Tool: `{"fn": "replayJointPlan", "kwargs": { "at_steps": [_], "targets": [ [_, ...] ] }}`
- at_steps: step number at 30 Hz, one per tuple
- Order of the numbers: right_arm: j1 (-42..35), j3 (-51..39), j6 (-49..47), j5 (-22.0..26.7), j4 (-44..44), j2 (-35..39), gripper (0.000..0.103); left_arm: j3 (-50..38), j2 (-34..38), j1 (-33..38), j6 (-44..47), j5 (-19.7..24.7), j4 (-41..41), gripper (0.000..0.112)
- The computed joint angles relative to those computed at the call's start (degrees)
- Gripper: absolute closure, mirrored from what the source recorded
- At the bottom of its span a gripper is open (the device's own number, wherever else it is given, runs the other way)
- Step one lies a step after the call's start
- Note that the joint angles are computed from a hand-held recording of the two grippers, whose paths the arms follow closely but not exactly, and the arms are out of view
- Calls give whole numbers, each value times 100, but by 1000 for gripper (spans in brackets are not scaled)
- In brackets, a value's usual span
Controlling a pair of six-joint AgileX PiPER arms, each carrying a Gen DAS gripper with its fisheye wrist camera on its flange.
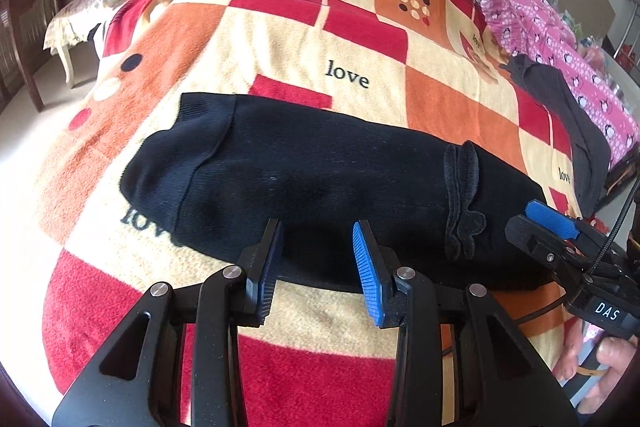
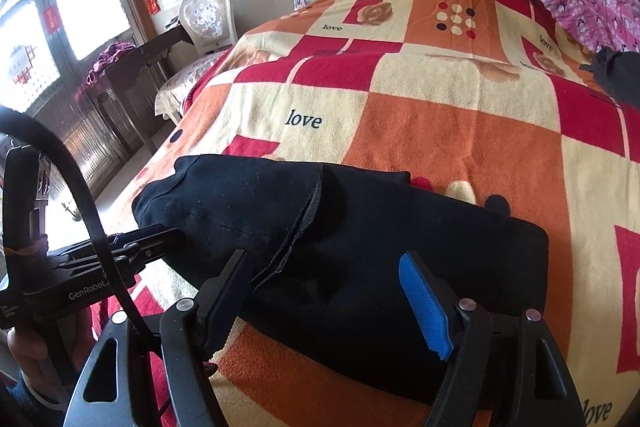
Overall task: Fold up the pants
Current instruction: 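Grasp the folded pants end with the left gripper while the right gripper grasps beside it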
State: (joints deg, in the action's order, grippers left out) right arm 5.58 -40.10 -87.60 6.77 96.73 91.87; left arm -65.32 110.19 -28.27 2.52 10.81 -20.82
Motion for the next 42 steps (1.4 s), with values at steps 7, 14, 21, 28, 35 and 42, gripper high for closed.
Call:
{"fn": "replayJointPlan", "kwargs": {
  "at_steps": [7, 14, 21, 28, 35, 42],
  "targets": [
    [154, -181, 560, -74, -621, 110, 29, 389, -185, 508, 1884, 8, -2173, 77],
    [287, -507, 1368, -44, -1464, 334, 29, 753, -280, 1117, 3935, 323, -4479, 77],
    [537, -988, 2997, -71, -3172, 642, 29, 879, -211, 1544, 4577, 667, -5198, 70],
    [687, -1594, 3085, 154, -3527, 1029, 29, 928, -144, 1714, 4749, 821, -5352, 70],
    [611, -3039, 3127, 1352, -3797, 1949, 29, 740, 32, 1843, 5087, 1094, -5852, 56],
    [834, -5496, 4796, 2722, -5702, 3349, 28, 313, 278, 1696, 4694, 1089, -5573, 55]
  ]
}}
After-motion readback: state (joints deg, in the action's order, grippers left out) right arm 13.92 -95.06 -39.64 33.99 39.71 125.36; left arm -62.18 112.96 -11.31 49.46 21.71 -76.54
